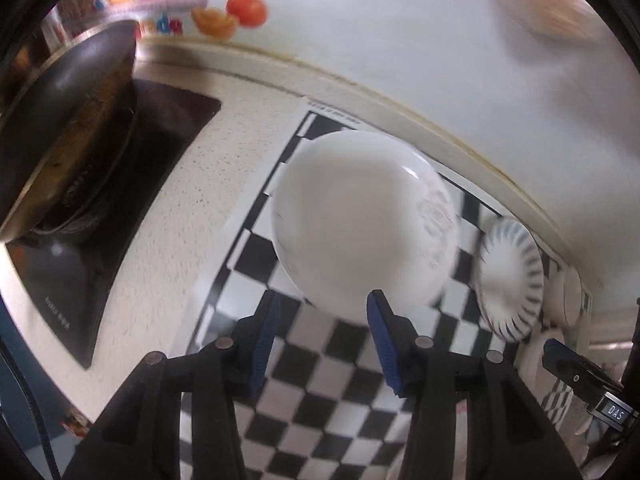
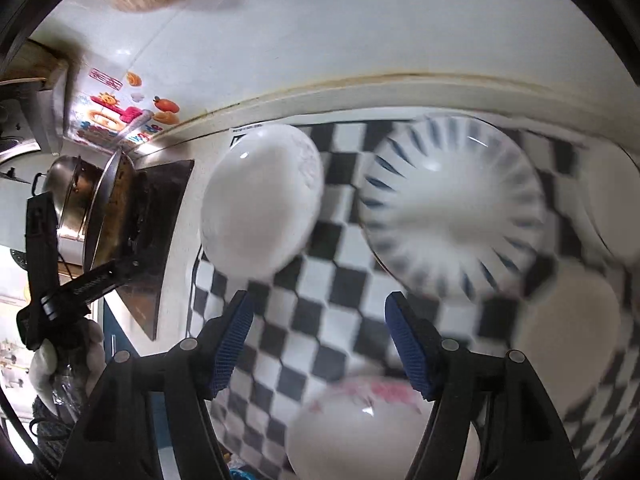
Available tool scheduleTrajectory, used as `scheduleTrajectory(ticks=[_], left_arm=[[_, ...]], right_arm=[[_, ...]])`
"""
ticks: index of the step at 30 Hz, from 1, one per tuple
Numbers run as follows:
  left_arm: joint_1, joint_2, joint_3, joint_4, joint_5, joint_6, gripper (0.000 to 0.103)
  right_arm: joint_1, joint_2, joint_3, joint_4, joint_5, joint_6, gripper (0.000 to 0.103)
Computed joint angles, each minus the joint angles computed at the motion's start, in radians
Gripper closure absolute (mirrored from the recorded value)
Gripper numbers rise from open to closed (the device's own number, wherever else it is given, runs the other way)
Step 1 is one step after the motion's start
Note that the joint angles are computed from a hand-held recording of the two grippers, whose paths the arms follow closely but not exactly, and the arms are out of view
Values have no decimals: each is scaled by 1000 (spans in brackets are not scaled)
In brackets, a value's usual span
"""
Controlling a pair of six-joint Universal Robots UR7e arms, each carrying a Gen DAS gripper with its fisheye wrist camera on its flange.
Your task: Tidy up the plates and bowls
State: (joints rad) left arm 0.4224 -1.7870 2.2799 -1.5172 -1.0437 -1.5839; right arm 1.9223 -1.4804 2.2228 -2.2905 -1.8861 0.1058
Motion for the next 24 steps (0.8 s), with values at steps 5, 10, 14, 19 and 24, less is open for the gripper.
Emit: scheduleTrajectory(ticks=[5, 10, 14, 19, 24], left_arm=[[195, 4, 13, -129, 26, 182, 60], [351, 58, 19, -254, 2, 349, 60], [410, 89, 28, -313, -13, 418, 60], [433, 104, 44, -377, -39, 468, 61], [438, 143, 35, -400, -50, 495, 63]], right_arm=[[-14, 215, -111, -38, -16, -11, 32], [-30, 361, -201, -56, -64, -37, 34], [-52, 442, -264, -26, -71, -40, 46], [-84, 495, -305, 8, -58, -43, 63], [-89, 533, -324, 23, -74, -74, 75]])
